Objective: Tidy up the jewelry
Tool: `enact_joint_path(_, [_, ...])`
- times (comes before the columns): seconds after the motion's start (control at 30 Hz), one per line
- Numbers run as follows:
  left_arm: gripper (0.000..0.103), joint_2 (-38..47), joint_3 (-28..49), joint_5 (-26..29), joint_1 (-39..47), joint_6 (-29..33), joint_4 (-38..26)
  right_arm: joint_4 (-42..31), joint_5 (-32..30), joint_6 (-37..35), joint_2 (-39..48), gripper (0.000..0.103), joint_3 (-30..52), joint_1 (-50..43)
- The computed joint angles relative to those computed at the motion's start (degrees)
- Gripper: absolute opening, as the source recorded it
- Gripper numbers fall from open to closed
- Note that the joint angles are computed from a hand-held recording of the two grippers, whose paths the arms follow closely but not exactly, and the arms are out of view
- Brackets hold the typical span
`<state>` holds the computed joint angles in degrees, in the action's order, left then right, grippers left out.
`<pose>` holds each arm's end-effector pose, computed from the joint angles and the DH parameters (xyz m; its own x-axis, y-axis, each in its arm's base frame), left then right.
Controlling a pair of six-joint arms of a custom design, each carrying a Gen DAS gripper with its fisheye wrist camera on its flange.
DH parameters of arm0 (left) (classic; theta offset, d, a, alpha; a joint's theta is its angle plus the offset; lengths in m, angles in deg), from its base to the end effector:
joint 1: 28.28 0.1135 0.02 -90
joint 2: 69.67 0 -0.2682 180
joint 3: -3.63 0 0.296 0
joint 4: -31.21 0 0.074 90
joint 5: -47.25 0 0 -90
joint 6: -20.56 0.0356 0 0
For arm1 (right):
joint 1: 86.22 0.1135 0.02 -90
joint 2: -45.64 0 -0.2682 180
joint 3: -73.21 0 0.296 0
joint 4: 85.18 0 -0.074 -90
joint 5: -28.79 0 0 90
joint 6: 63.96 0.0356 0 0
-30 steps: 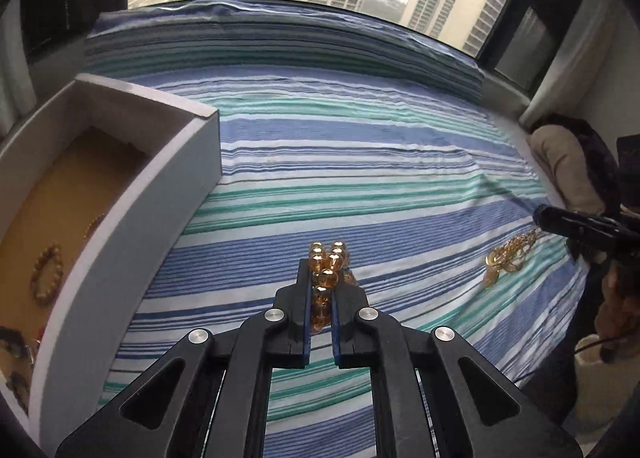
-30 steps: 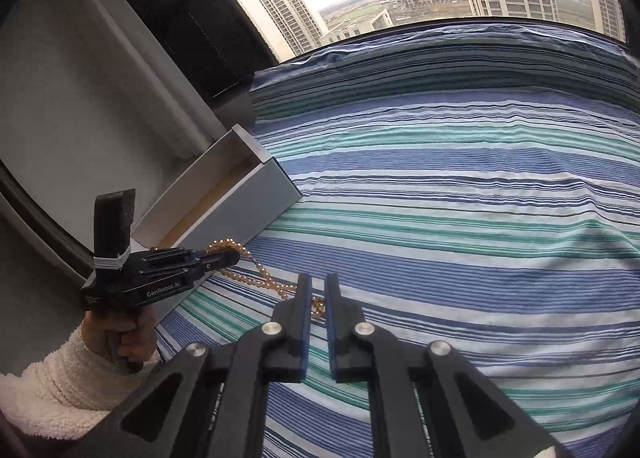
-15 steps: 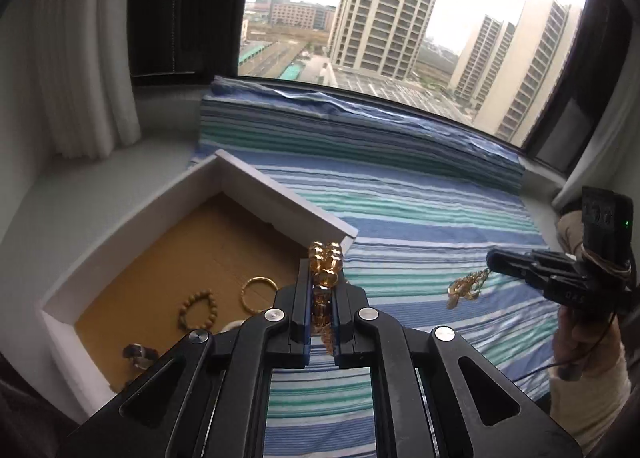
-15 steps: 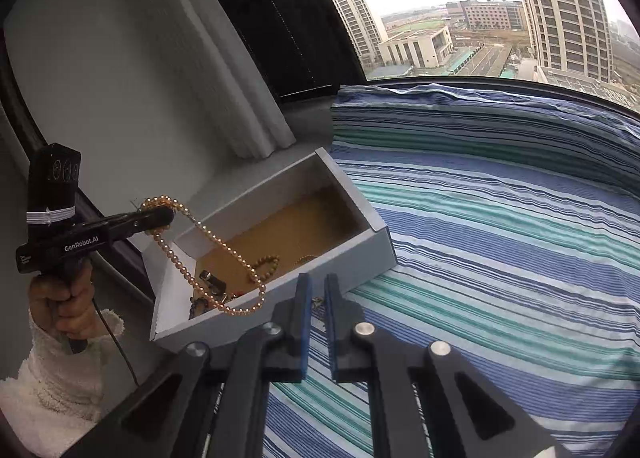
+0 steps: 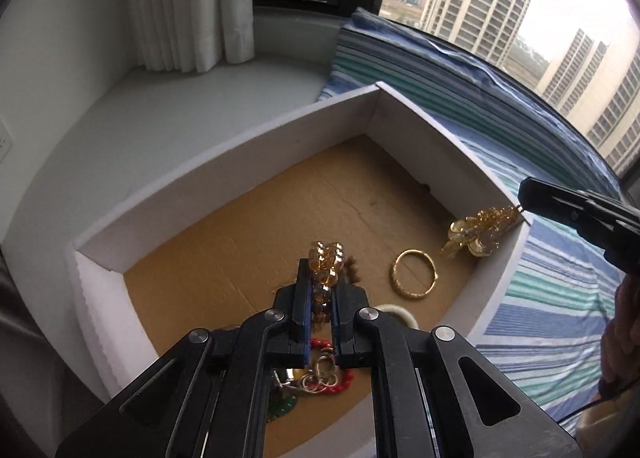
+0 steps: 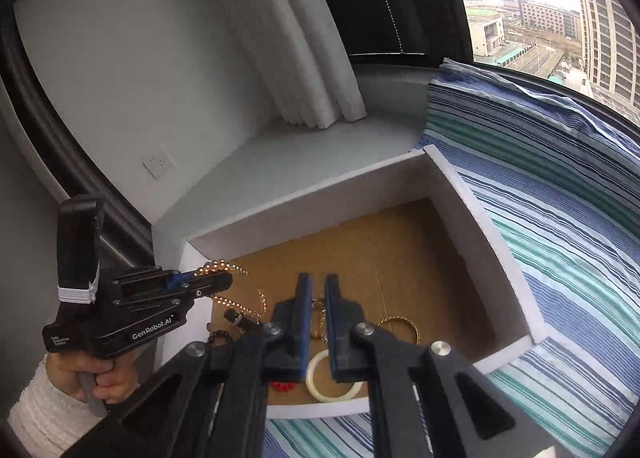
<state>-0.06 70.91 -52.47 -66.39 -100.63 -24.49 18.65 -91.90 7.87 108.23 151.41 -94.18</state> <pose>0.2241 -0.1681 0.2603 -0.8496 0.0177 -0.5271 0.1145 0.9818 -0.1517 0.2333 -0.0143 0.3401 -0.7791 -0.1618 -0.6056 -0.3919 0.8798 0.2691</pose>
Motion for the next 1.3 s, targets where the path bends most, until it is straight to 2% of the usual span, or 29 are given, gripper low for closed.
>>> enact_joint_path(0.07, [0.006, 0.3, -3.1, 0.5, 1.2, -0.7, 2.4, 5.8, 4.5, 4.0, 1.1, 0.007, -3.8, 5.6])
enact_joint_path(0.2, [0.007, -1.2, -7.0, -3.0, -0.2, -2.2, 4.4, 13.1, 10.2, 8.2, 3.6, 0.01, -8.9, 11.8])
enact_joint_path(0.23, [0.014, -2.1, -7.7, -3.7, -0.8, -2.6, 4.4, 13.8, 11.3, 8.7, 4.1, 0.01, -9.5, 12.5])
enact_joint_path(0.27, [0.028, -3.0, -8.2, -4.5, -1.5, -2.8, 4.3, 14.1, 11.5, 9.0, 4.5, 0.011, -9.6, 12.6])
enact_joint_path(0.3, [0.036, -3.6, -8.2, -6.1, -2.6, -3.1, 3.8, 14.3, 11.2, 9.3, 4.7, 0.022, -9.4, 12.4])
enact_joint_path(0.33, [0.055, -4.6, -8.3, -8.6, -4.1, -3.5, 3.0, 14.3, 10.8, 8.9, 4.5, 0.036, -9.3, 11.6])
enact_joint_path(0.37, [0.071, -5.5, -8.1, -11.9, -6.0, -4.1, 1.9, 14.1, 11.2, 8.8, 3.7, 0.041, -9.2, 11.4])
enact_joint_path(0.4, [0.078, -6.0, -7.5, -15.4, -8.1, -4.9, 0.5, 13.6, 11.4, 8.3, 2.5, 0.046, -9.0, 10.9])
enact_joint_path(0.47, [0.099, -6.7, -5.9, -22.4, -12.6, -7.7, -3.2, 12.1, 12.0, 7.0, 0.7, 0.049, -7.9, 9.9])
enact_joint_path(0.5, [0.101, -6.7, -4.9, -25.5, -14.8, -9.7, -5.3, 10.7, 12.6, 6.5, -0.3, 0.057, -7.3, 9.5])
enact_joint_path(0.53, [0.102, -6.6, -3.8, -28.8, -17.1, -12.5, -7.7, 9.3, 13.3, 6.1, -1.2, 0.067, -6.6, 9.1])
enact_joint_path(0.63, [0.102, -2.8, 1.3, -37.5, -24.1, -27.0, -20.0, 6.0, 16.2, 4.0, -6.0, 0.075, -6.5, 8.8])
enact_joint_path(0.7, [0.102, -3.4, 1.7, -38.8, -27.6, -33.0, -23.1, 4.0, 17.6, 2.1, -9.7, 0.075, -7.5, 8.8])
enact_joint_path(0.77, [0.102, -3.7, 2.3, -36.8, -29.3, -37.3, -25.0, 2.5, 19.5, 0.7, -13.4, 0.075, -9.3, 9.1])
enact_joint_path(0.93, [0.102, -3.3, 3.8, -32.2, -31.0, -43.4, -27.9, -0.5, 22.8, -0.1, -18.1, 0.075, -12.6, 10.2])
enact_joint_path(1.1, [0.102, -0.7, 6.5, -32.9, -32.4, -48.0, -32.8, -1.5, 26.7, 0.8, -20.9, 0.075, -13.2, 14.1])
enact_joint_path(1.3, [0.102, -0.5, 7.2, -32.8, -32.2, -50.7, -35.2, -0.8, 29.0, 2.9, -19.9, 0.075, -11.7, 17.0])
